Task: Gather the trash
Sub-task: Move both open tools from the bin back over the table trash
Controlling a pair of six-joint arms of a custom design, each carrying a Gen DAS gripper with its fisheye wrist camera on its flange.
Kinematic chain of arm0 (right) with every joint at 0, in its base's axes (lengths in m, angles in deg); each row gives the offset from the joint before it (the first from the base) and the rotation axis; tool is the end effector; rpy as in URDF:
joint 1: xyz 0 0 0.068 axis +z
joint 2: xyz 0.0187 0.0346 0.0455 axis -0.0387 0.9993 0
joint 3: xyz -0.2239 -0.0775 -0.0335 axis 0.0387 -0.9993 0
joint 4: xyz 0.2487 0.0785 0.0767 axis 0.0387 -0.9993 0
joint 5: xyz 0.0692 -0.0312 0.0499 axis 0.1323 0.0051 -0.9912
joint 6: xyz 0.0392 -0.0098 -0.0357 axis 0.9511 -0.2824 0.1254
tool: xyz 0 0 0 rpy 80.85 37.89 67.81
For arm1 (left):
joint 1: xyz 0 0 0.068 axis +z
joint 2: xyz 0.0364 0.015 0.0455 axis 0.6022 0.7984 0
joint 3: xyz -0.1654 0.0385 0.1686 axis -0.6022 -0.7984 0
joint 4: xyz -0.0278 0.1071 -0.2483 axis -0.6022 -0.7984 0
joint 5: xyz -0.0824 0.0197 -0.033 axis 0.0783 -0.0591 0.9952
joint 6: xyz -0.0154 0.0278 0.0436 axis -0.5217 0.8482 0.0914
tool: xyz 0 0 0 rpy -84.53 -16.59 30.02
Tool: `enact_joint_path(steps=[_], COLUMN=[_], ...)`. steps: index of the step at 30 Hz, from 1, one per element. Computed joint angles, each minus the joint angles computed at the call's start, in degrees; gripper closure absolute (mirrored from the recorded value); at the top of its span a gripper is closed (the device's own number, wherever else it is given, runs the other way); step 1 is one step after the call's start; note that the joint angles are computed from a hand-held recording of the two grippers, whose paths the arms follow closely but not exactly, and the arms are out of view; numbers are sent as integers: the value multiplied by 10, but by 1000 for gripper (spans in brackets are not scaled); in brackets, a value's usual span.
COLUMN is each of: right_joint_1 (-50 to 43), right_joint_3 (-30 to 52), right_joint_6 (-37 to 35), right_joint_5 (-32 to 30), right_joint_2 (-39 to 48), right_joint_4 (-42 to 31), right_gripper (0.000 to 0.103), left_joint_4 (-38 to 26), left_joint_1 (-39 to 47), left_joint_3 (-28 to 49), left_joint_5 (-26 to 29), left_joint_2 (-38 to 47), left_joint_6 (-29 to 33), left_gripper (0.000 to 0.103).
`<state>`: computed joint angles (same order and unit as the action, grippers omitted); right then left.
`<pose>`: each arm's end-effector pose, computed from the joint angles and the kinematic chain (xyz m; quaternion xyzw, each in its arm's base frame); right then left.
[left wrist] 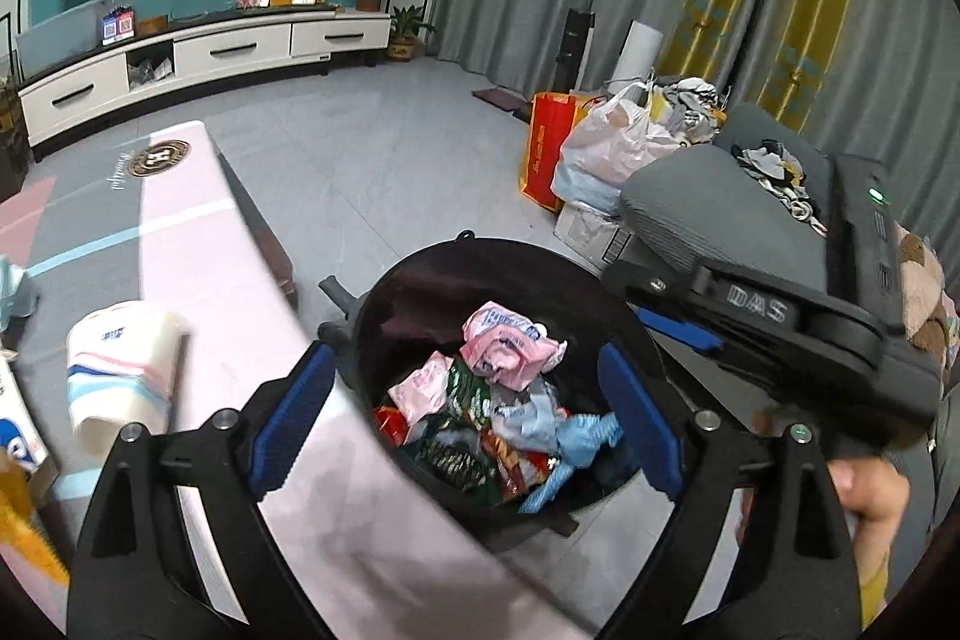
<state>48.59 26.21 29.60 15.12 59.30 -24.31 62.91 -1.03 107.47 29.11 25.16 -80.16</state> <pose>0.1384 0.1386 0.1392 0.3150 0.8476 0.1821 0.3864 0.2086 -0.1696 0.1420 0.2559 0.8693 -0.2234 0.3591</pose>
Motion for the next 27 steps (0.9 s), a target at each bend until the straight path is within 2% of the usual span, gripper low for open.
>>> enact_joint_path(steps=[3, 8, 10, 12, 15, 17, 21, 24, 27], right_joint_1=[20, 54, 68, 79, 92, 100, 110, 110, 108], right_joint_3=[37, 125, 175, 216, 277, 309, 388, 431, 465], right_joint_6=[-17, -52, -76, -99, -138, -156, -186, -195, -197], right_joint_5=[6, 2, 0, -5, -17, -22, -34, -45, -48], right_joint_2=[61, 187, 251, 298, 365, 399, 479, 525, 557], right_joint_4=[21, 43, 45, 43, 51, 49, 34, 32, 27], right_gripper=[49, 46, 45, 45, 44, 44, 43, 43, 43], left_joint_4=[-28, -114, -162, -216, -278, -296, -270, -255, -273], left_joint_1=[19, 93, 145, 229, 377, 483, 671, 740, 768], left_joint_3=[-45, -119, -139, -151, -145, -129, -77, -34, 8], left_joint_5=[6, 23, 46, 101, 185, 242, 325, 357, 378], left_joint_2=[-76, -237, -305, -371, -414, -394, -249, -134, -52], left_joint_6=[16, 57, 78, 108, 162, 197, 245, 266, 289], left_gripper=[12, 12, 12, 12, 12, 12, 12, 12, 12])
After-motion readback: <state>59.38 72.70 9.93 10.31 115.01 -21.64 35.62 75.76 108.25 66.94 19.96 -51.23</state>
